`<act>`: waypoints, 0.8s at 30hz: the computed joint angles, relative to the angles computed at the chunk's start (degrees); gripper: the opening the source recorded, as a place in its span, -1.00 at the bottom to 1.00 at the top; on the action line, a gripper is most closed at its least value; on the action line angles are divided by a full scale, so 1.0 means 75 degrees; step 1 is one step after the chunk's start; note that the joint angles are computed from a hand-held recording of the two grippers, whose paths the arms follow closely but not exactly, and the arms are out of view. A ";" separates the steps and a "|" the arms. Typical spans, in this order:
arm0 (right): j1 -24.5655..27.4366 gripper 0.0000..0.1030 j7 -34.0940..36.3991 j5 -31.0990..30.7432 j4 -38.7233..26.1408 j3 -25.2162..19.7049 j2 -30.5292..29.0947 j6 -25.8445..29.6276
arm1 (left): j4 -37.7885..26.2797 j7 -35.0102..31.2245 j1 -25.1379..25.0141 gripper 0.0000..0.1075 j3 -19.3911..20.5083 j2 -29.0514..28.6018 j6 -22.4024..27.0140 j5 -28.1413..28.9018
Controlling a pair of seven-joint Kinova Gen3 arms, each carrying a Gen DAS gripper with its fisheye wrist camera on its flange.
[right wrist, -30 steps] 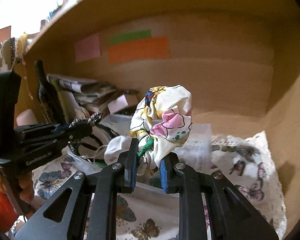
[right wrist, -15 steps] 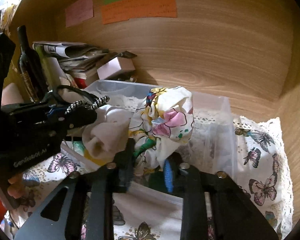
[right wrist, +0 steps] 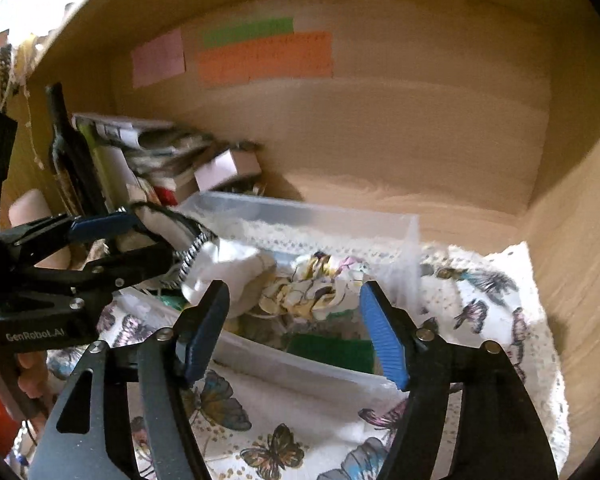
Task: Organize soft objects
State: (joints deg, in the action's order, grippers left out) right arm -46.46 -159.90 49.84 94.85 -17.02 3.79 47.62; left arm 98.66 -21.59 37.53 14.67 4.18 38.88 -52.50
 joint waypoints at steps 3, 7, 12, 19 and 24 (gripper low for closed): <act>-0.0101 0.26 -0.0498 0.0481 0.0147 -0.0116 -0.0289 0.0063 | 0.0130 0.0534 0.0094 0.35 0.0116 -0.0278 0.0111 -0.0450; -0.0167 0.26 -0.1168 0.1267 0.0232 -0.0512 -0.0572 0.0386 | 0.0362 0.1561 0.0135 0.42 0.0528 -0.0648 0.0461 -0.1476; -0.0203 0.29 -0.1934 0.2156 0.0388 -0.1034 -0.0953 0.0801 | 0.0601 0.2330 0.0009 0.53 0.1141 -0.1086 0.0796 -0.2327; -0.0294 0.65 -0.2755 0.3120 0.0528 -0.1642 -0.1132 0.1481 | 0.0920 0.3241 0.0017 0.81 0.2005 -0.1425 0.1697 -0.3380; -0.0531 0.86 -0.3008 0.3489 0.0517 -0.1841 -0.1079 0.1934 | 0.1027 0.3554 0.0087 0.91 0.2335 -0.1574 0.2098 -0.3547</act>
